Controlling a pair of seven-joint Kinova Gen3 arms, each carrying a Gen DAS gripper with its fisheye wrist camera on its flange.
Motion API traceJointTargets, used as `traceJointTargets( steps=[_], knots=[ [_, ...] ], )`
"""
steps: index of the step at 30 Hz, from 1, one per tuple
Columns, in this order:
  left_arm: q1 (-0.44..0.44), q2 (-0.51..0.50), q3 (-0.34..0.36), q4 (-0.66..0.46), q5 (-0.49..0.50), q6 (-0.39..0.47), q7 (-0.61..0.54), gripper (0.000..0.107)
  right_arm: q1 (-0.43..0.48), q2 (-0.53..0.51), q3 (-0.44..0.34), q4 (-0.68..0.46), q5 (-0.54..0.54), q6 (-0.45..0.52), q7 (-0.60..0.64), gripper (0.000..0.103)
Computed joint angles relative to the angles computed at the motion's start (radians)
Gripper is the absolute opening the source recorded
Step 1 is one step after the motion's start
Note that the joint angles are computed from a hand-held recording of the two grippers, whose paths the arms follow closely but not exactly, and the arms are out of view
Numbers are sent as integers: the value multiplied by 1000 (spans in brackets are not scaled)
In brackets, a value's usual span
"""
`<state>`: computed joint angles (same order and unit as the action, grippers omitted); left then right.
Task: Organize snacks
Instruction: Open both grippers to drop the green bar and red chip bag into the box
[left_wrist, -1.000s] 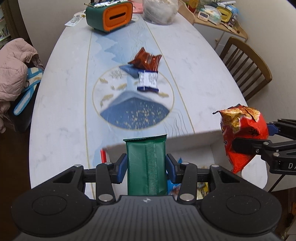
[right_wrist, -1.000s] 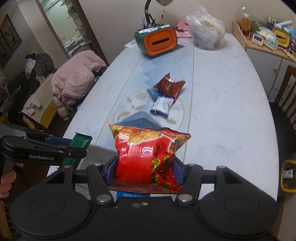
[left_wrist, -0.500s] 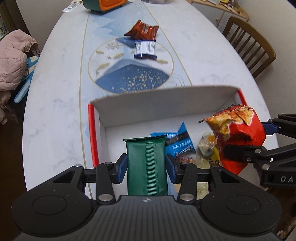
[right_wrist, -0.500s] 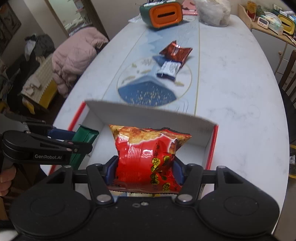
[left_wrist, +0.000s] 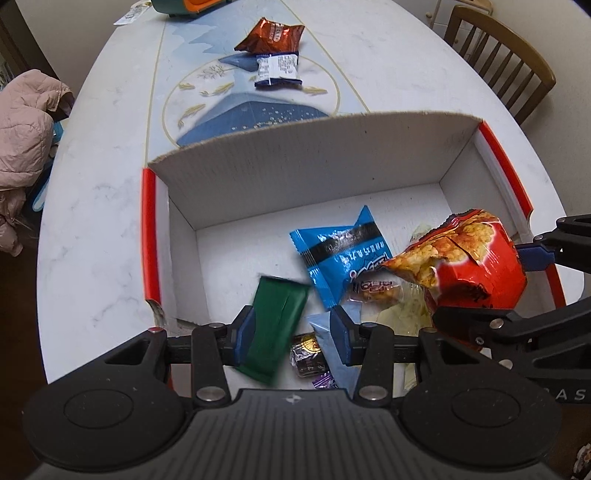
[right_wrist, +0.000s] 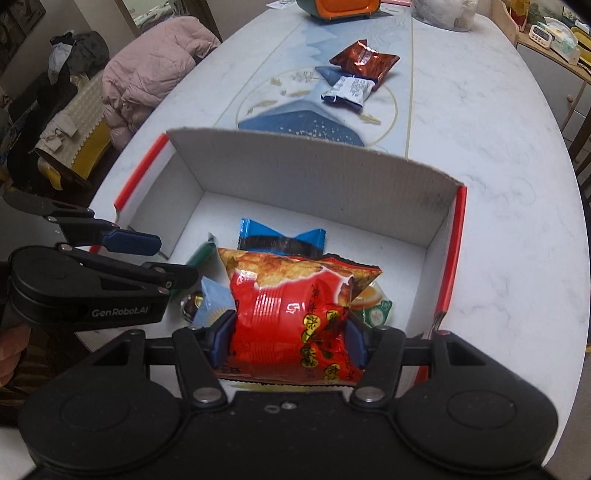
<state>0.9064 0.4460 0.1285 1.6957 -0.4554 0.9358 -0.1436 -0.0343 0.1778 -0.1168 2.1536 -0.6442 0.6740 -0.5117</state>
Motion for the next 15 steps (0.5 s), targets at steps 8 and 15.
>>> traceJointTargets(
  steps=[8, 15],
  knots=[
    [18, 5, -4, 10, -13, -17, 18, 44, -2, 21, -5, 12, 17, -26, -23, 61],
    [26, -1, -3, 20, -22, -24, 35, 44, -3, 13, -19, 36, 12, -67, -12, 64]
  ],
)
